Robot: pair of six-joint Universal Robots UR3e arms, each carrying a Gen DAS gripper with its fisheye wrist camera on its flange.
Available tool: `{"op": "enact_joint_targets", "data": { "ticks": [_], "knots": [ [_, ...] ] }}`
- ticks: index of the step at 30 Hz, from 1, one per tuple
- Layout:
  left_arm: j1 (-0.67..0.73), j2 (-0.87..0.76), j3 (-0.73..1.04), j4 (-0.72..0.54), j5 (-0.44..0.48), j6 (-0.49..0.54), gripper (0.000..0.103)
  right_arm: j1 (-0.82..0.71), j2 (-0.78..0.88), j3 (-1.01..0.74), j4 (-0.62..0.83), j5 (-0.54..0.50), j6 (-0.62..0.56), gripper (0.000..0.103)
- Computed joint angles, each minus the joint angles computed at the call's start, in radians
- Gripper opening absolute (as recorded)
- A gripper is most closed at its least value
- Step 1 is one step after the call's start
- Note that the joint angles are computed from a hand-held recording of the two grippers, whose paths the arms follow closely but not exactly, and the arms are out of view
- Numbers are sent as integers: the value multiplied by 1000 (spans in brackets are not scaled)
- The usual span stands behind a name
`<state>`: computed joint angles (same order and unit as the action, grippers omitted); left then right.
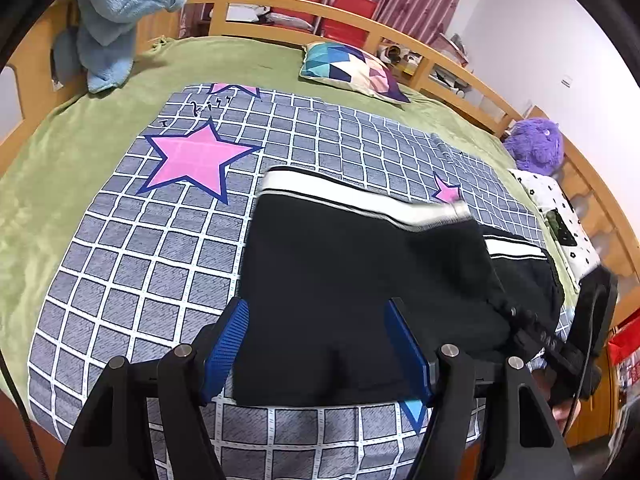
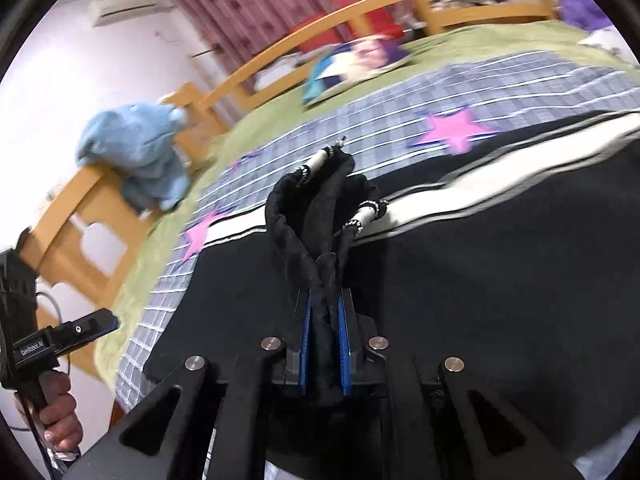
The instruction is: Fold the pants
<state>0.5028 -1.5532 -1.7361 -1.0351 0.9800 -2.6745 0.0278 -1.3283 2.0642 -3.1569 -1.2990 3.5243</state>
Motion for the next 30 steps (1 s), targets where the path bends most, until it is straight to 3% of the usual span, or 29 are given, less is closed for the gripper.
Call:
{"op": "enact_joint_targets", "data": {
  "ticks": [4,6,8,10,15,16,17,19,22,25,27,30],
  "knots": [
    [-22,-13,23,-41,16,-70,68,-2,4,4,219,16,-118,24],
    [-24,-12,-10,-14,10,-86,69,18,-11,51,162,-6,-164,32],
    [-29,-6,-73,68,25,-90,69,21,-59,44,179,-21,-196,48],
    [-47,-20,-92,108,70,-93,69,25,-66,36,112,-41,-158,58],
    [-49,-26,-104,114,89,-105,69,100,146,-279,163,-186,-147,59],
    [-46,-20,-110,118,82,-102,69,112,219,-376,213,-225,-141,54],
    [-46,-13,-120,132,83,-105,69,111,264,-448,280,-241,-140,9],
    [-50,0,-131,152,101,-115,69,82,289,-490,313,-215,-169,11],
    [-44,8,-138,158,90,-102,69,2,240,-387,211,-101,-73,13],
    [-49,9,-144,191,108,-111,69,44,313,-500,412,-188,-138,29],
    [-34,25,-162,209,101,-103,68,49,270,-462,428,-192,-180,34],
    [-2,53,-205,270,79,-113,68,40,104,-268,341,-192,-118,40]
  ]
}}
